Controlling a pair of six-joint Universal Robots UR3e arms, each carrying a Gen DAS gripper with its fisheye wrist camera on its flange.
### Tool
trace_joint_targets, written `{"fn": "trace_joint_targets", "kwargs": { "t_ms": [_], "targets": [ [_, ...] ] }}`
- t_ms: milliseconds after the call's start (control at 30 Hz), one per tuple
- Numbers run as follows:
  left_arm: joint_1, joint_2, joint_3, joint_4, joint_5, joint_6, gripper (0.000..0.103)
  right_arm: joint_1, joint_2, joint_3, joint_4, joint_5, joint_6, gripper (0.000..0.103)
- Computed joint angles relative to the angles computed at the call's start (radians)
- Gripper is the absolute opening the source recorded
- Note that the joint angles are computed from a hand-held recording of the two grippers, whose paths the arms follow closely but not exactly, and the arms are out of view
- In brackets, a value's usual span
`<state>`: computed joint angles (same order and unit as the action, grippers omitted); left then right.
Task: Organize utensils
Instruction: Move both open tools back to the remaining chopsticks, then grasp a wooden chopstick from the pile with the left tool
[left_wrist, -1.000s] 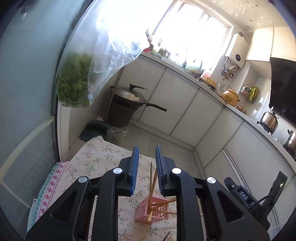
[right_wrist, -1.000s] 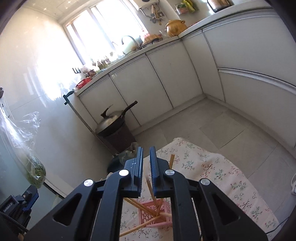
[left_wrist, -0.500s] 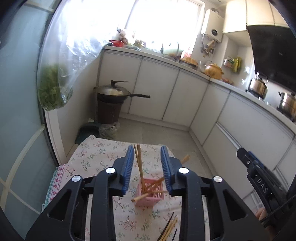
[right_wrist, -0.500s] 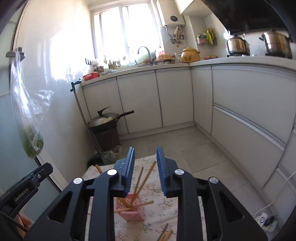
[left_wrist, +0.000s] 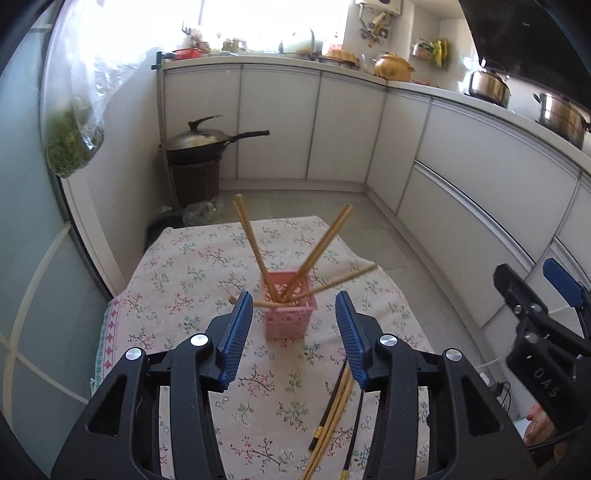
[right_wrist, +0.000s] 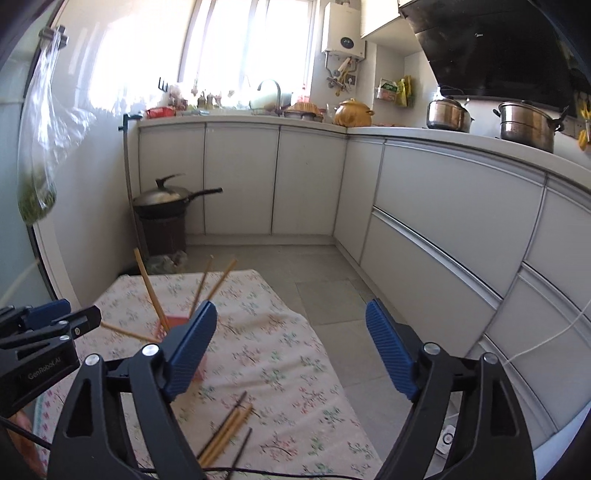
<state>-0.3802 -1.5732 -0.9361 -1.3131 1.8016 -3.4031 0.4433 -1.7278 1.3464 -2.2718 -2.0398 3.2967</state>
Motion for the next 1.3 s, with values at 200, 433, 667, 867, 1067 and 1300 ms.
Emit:
{"fn": "trace_joint_targets", "kwargs": {
  "t_ms": [200, 433, 667, 867, 1067, 1300],
  "targets": [
    [-0.055, -0.017, -0.021, 0.020, 0.035, 0.010, 0.057, -0.004, -0.028, 0.069, 0.000, -0.015, -0.017, 0.090],
    [-0.055, -0.039, -0.065, 0.011, 0.030, 0.013, 0.078, -0.044, -0.101, 0.199, -0.041, -0.017, -0.039, 0.097],
    [-0.046, -0.253, 0.072, -0.258, -0.049, 0.065, 0.084, -0.302, -0.284, 0.347, 0.084, 0.251, -0.064, 0.097],
    [-0.040, -0.422, 0.196, -0.352, -0.126, 0.049, 0.084, -0.587, -0.396, 0.390, 0.240, 0.539, -0.109, 0.097],
    [-0.013, -0.611, 0.478, -0.489, -0.258, 0.040, 0.058, -0.694, -0.409, 0.387, 0.315, 0.638, -0.156, 0.097],
    [0.006, -0.694, 0.538, -0.531, -0.296, 0.060, 0.028, -0.683, -0.392, 0.374, 0.336, 0.628, -0.176, 0.097]
  ]
}}
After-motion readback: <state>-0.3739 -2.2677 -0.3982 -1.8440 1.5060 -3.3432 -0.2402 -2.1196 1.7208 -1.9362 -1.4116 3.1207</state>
